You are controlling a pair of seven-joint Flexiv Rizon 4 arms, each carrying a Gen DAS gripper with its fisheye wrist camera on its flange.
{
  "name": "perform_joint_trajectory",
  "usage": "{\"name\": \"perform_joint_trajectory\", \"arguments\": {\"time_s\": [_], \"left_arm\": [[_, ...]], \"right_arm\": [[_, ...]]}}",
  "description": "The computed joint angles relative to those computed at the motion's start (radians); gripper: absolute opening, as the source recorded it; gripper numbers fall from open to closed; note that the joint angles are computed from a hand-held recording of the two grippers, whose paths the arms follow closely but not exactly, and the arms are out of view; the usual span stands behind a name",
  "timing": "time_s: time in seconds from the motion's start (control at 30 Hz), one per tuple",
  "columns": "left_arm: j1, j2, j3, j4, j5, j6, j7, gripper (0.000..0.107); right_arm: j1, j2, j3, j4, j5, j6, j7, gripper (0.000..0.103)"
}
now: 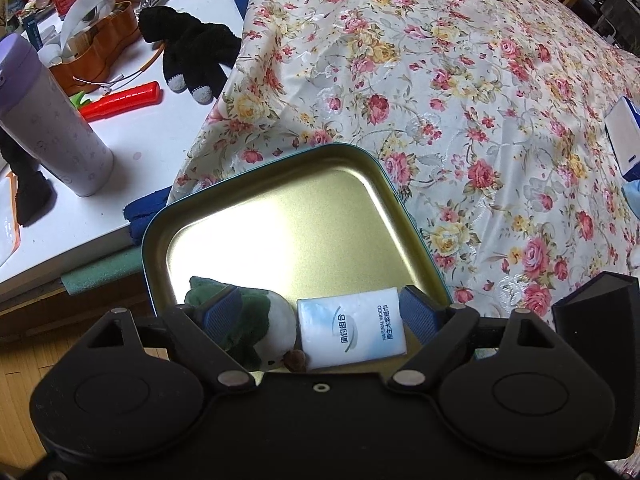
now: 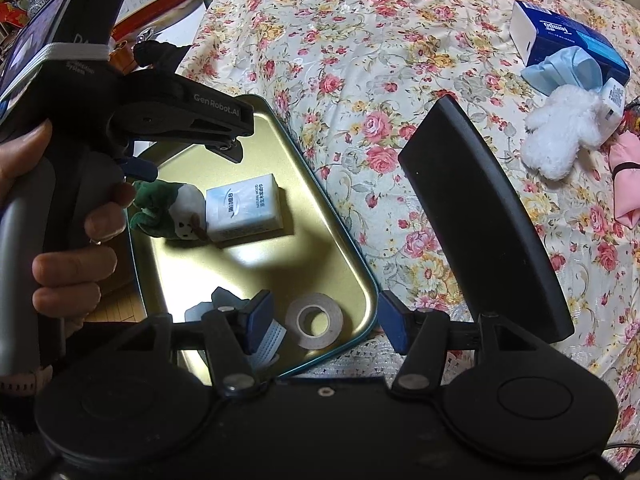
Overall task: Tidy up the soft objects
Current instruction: 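Open the left gripper in the tray while the right releases the tape roll beside it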
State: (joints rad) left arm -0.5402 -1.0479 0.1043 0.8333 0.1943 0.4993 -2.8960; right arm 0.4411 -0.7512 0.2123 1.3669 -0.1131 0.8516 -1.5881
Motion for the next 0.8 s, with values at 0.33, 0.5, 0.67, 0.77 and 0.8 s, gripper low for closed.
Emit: {"name": "perform_joint_trajectory", "arguments": {"time_s": [0.33,0.5,0.67,0.77,0.8], "left_arm": [[0.002,0.0,-0.003,0.003,-0.004,0.003,0.001,0.082],[0.004,-0.001,-0.006,0.006,-0.008,0.007,0.002,0.082],[0.014,-0.003,-0.017,0.021,-0.027,0.027,0.003,0.083],[0.01,-0.014,-0.012,0.0,-0.029,0.001,0.009,0.085],[0.01,-0.018,-0.012,-0.008,-0.031,-0.007,0.012,0.086]], "right_arm": [[0.0,0.005,0.001,0.006,0.002,0.0,0.001,0.057],[-0.001,0.011,0.004,0.013,0.004,0.002,0.0,0.057],[-0.007,0.026,0.011,0.028,0.012,0.002,-0.011,0.058],[-0.01,0.036,0.013,0.037,0.018,0.003,-0.014,0.058],[-0.012,0.041,0.014,0.042,0.02,0.007,-0.016,0.058]]}}
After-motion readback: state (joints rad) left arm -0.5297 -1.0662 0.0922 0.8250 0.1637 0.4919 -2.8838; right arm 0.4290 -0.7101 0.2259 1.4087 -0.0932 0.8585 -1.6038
